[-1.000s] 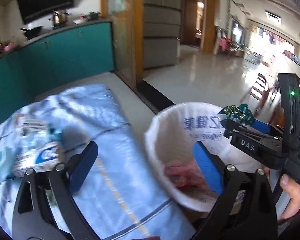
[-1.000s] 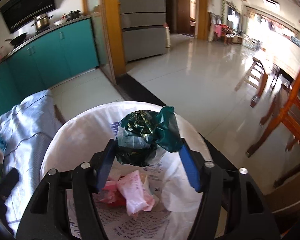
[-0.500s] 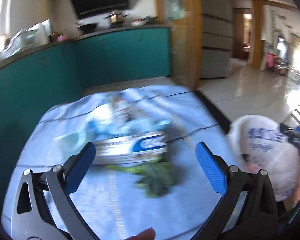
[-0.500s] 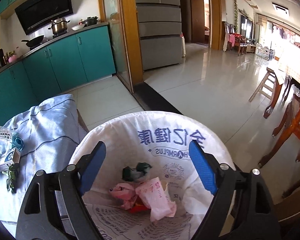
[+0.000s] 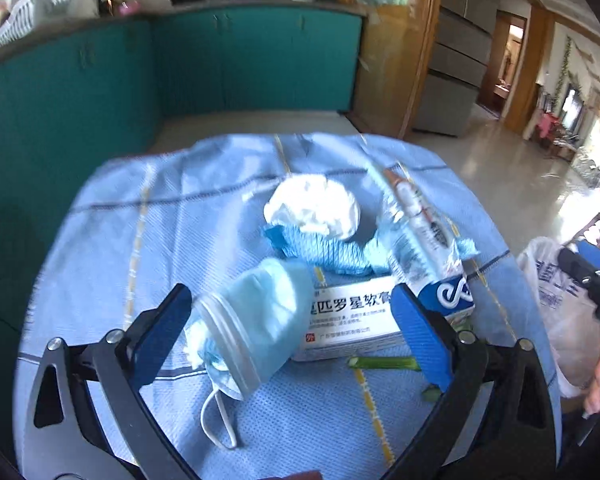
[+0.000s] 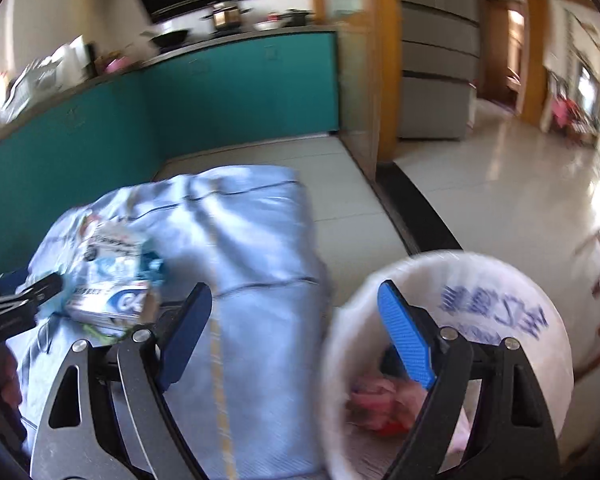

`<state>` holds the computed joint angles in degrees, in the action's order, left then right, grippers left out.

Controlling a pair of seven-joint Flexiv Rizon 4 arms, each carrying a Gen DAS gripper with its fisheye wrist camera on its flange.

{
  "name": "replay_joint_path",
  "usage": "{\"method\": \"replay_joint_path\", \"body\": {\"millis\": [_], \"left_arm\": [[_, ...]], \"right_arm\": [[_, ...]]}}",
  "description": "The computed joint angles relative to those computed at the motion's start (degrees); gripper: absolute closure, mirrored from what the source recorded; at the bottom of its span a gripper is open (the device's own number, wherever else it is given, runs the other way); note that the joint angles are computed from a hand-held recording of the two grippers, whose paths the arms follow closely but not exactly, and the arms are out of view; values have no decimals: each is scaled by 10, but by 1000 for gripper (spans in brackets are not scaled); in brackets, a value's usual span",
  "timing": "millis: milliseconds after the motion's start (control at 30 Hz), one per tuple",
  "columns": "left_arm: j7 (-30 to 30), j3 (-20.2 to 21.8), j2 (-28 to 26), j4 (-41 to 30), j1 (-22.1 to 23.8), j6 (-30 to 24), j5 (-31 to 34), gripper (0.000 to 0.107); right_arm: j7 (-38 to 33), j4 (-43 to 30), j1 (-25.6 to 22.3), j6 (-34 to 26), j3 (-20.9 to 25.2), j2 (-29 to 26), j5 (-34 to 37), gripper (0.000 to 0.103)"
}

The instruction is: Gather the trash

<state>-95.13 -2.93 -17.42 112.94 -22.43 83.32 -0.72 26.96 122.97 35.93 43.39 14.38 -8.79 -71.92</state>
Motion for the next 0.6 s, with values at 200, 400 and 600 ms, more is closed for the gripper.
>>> {"method": "replay_joint_path", "body": {"millis": [200,400,600], "left_arm": [[42,-29,21,50,27,-3,-24,62],[16,-2,63,96,6,-3,4,71],[-67,27,111,115,-18,2,121,71]], "right_arm": [[-47,-54,-15,191,-29,-76,-93,20],[-189,-113,34,176,-37,-137,-4,20],[-275,-151,89,115,-56,-164,65,65]]}}
